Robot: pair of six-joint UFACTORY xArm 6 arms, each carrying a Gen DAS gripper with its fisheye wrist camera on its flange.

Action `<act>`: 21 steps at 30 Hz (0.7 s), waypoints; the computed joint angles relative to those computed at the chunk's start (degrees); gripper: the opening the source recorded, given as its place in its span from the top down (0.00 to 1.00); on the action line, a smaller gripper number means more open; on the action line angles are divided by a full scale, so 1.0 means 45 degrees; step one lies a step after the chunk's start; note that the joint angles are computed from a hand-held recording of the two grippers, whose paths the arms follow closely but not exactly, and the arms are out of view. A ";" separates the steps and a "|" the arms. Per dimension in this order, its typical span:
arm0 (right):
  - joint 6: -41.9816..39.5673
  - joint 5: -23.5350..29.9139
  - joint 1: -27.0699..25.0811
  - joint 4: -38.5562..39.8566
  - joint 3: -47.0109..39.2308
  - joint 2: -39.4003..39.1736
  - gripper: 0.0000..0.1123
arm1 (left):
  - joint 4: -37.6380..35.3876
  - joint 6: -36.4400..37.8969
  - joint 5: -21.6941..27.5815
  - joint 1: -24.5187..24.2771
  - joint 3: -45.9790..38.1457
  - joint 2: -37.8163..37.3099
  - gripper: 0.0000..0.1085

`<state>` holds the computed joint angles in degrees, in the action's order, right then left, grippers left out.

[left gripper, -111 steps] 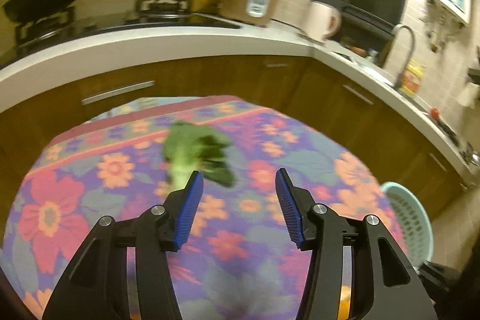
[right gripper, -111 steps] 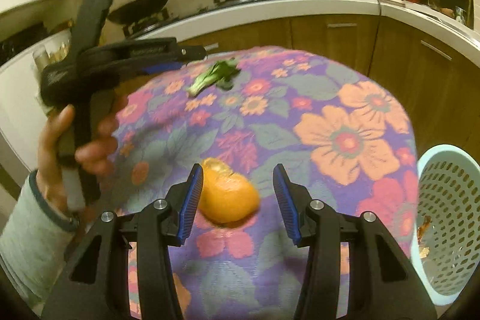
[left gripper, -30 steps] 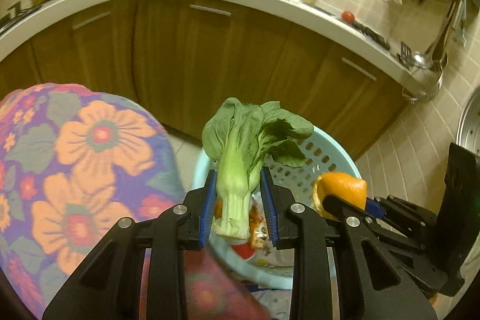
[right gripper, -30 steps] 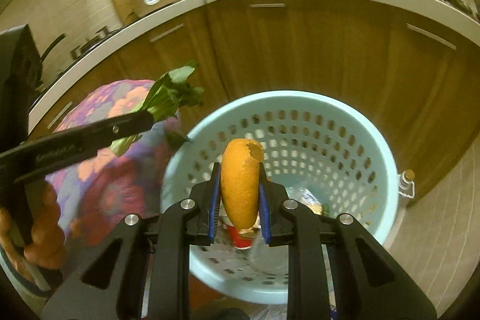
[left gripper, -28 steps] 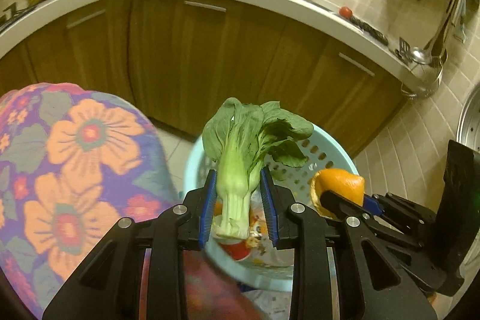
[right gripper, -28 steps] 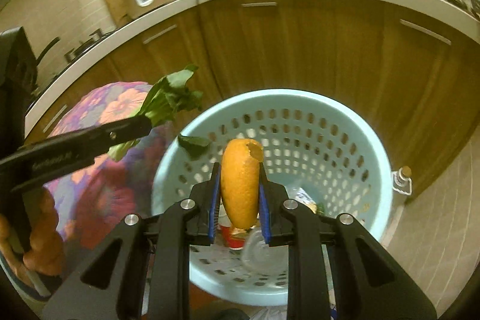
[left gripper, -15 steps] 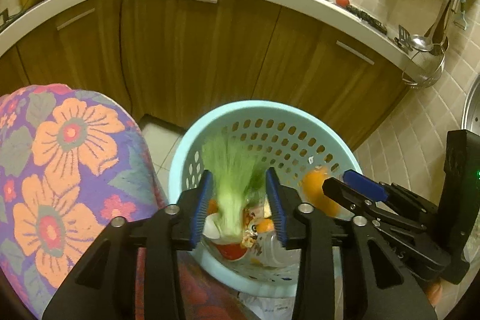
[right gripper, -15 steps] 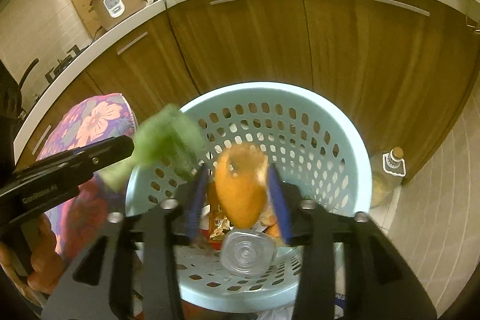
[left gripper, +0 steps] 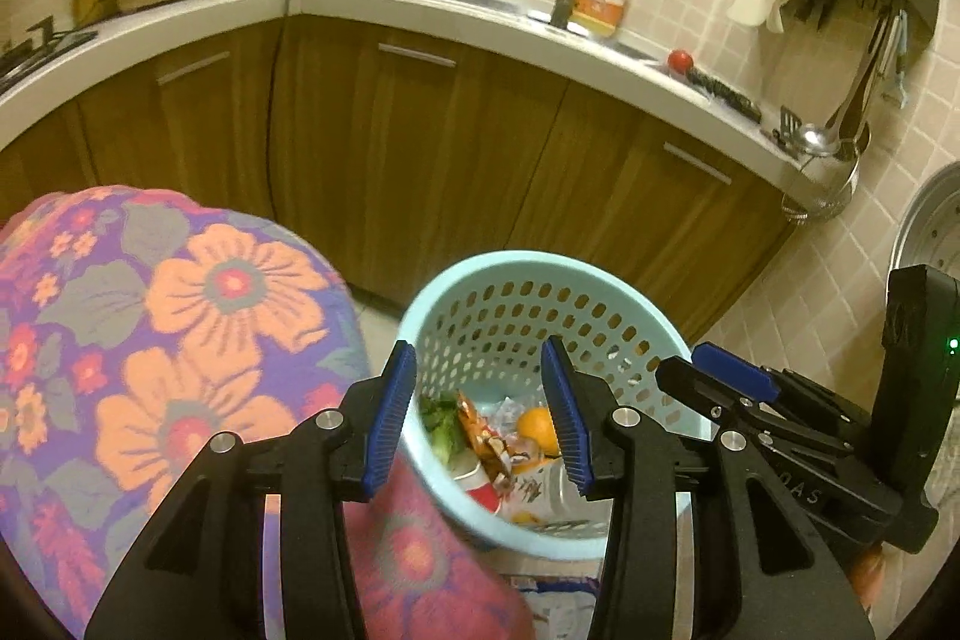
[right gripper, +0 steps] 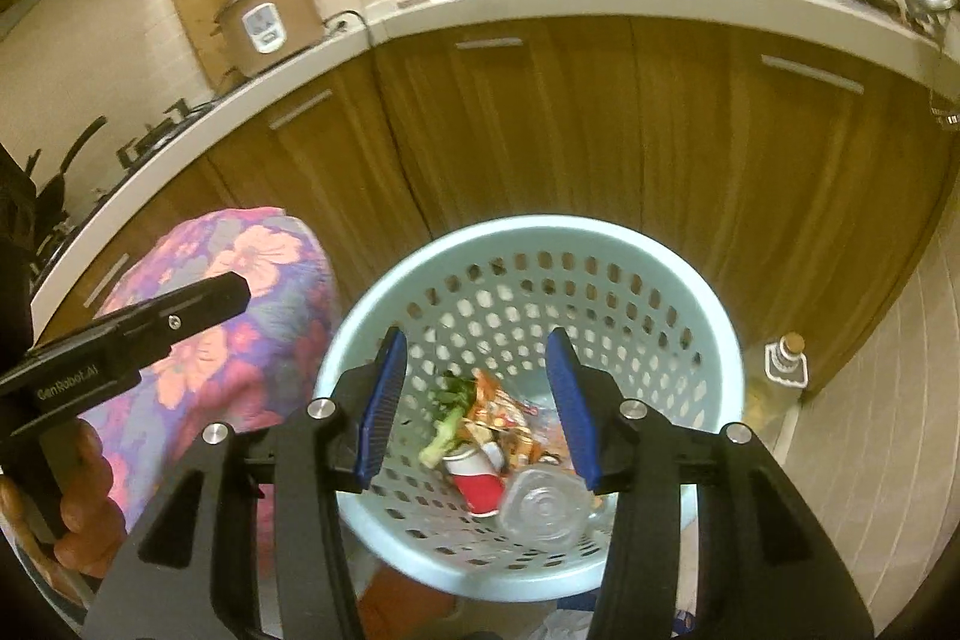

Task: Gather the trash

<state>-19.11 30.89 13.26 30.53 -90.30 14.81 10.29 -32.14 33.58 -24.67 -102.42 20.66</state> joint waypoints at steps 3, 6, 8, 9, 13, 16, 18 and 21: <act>-0.0453 -0.0231 0.0345 0.0252 0.0218 -0.0357 0.60 | 0.0495 -0.0656 -0.0529 0.0143 0.1360 -0.1036 0.61; -0.0759 -0.0291 0.0746 0.0381 0.0301 -0.0582 0.60 | 0.1619 -0.1790 -0.0639 0.0307 0.2623 -0.2148 0.59; -0.1082 -0.0278 0.1060 0.0546 0.0334 -0.0671 0.60 | 0.3635 -0.3525 0.0013 0.0340 0.3282 -0.2950 0.57; -0.1236 -0.0336 0.1287 0.0543 0.0372 -0.0720 0.60 | 0.4470 -0.4238 0.0340 0.0308 0.3492 -0.3255 0.54; -0.1460 -0.0529 0.1987 0.0508 0.0456 -0.0843 0.60 | 0.7121 -0.6399 0.1509 0.0184 0.4784 -0.4879 0.45; -0.1227 -0.0818 0.2483 0.0291 0.0547 -0.0907 0.60 | 0.8038 -0.6794 0.2050 0.0169 0.5470 -0.5728 0.44; -0.0679 -0.1183 0.2771 -0.0206 0.0700 -0.1000 0.60 | 0.8097 -0.6841 0.1773 0.0346 0.5927 -0.6179 0.41; 0.0185 -0.2178 0.3096 -0.1051 0.1272 -0.1325 0.57 | 0.8306 -0.7110 0.0811 0.0663 0.6716 -0.6763 0.41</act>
<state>-18.28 21.09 27.20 25.81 -84.58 8.85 47.67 -64.14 37.23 -21.69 -72.20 -9.78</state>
